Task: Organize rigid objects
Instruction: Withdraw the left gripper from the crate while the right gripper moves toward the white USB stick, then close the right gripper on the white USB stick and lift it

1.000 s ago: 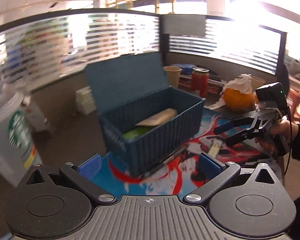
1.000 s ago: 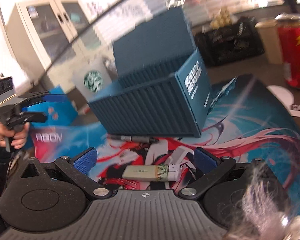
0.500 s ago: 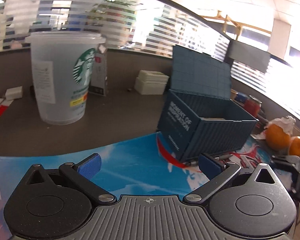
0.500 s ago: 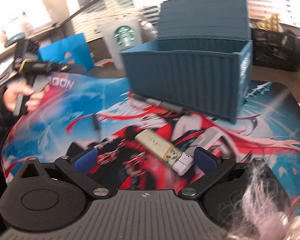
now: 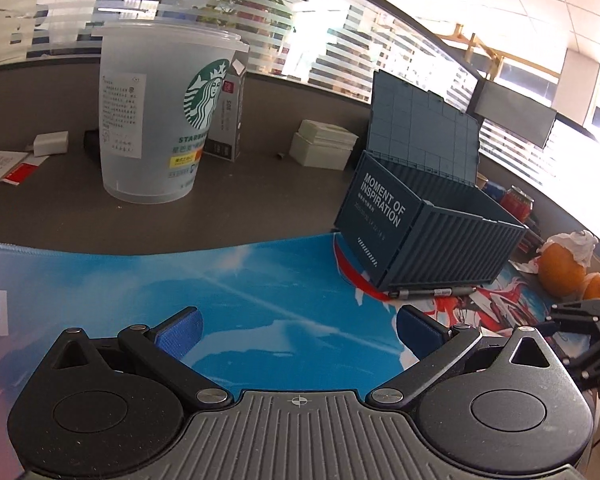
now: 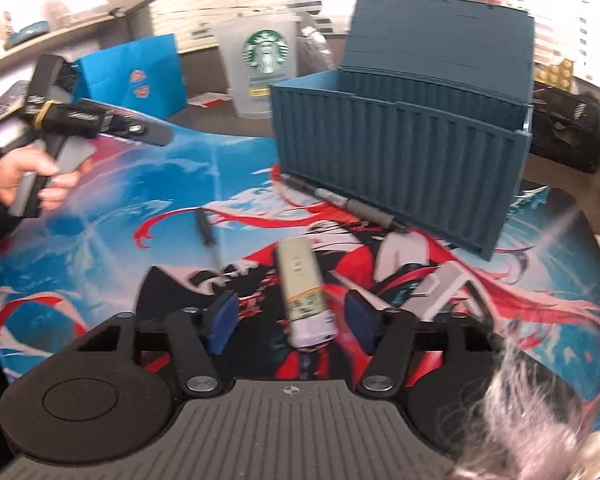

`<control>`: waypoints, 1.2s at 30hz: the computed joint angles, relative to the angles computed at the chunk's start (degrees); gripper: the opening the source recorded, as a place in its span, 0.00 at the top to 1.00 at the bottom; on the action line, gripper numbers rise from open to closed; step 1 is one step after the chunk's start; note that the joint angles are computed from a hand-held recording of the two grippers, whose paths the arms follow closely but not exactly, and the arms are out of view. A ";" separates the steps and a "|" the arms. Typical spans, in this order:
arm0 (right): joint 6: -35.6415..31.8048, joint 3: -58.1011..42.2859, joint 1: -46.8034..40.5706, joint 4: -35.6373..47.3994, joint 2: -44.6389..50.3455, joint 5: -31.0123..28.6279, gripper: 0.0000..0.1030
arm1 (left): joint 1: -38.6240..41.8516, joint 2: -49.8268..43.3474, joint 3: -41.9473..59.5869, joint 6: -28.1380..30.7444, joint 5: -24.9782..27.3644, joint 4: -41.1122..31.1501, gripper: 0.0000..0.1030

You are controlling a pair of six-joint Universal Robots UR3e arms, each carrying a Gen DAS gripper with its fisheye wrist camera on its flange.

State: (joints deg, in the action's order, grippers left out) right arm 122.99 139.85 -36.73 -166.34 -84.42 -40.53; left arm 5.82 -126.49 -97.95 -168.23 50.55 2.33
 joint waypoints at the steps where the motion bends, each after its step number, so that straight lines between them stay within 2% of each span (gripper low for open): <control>1: 1.31 -0.42 0.76 -1.56 0.67 -0.89 0.55 | 0.04 0.10 -0.27 0.21 0.12 0.15 0.00; 5: 4.67 -1.55 4.47 -6.25 1.23 -6.39 0.67 | 0.23 0.45 -1.52 0.95 0.33 0.96 0.00; 10: 7.92 -5.23 8.70 -2.61 -0.23 -12.54 0.69 | -0.53 0.32 -1.97 2.42 1.76 0.64 0.00; 12: 6.80 -5.83 10.08 -1.13 -1.07 -13.87 0.77 | -1.10 0.29 -1.98 3.02 2.74 0.40 0.00; 16: 5.88 -5.88 13.61 -2.95 -1.97 -18.48 0.79 | -1.79 0.23 -1.53 4.22 3.17 -1.61 0.00; 21: 5.14 -6.38 15.14 -3.10 -2.30 -20.61 0.79 | -1.92 -0.12 -1.79 3.75 3.78 -0.84 0.00; 36: 1.46 -10.68 16.97 7.34 -8.01 -22.28 0.80 | -3.94 -0.60 -2.00 4.70 8.10 1.65 0.00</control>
State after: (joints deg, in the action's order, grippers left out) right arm 124.45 129.17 -19.76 -159.01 -92.44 -62.81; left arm 1.87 -127.09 -99.94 -163.53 58.65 3.98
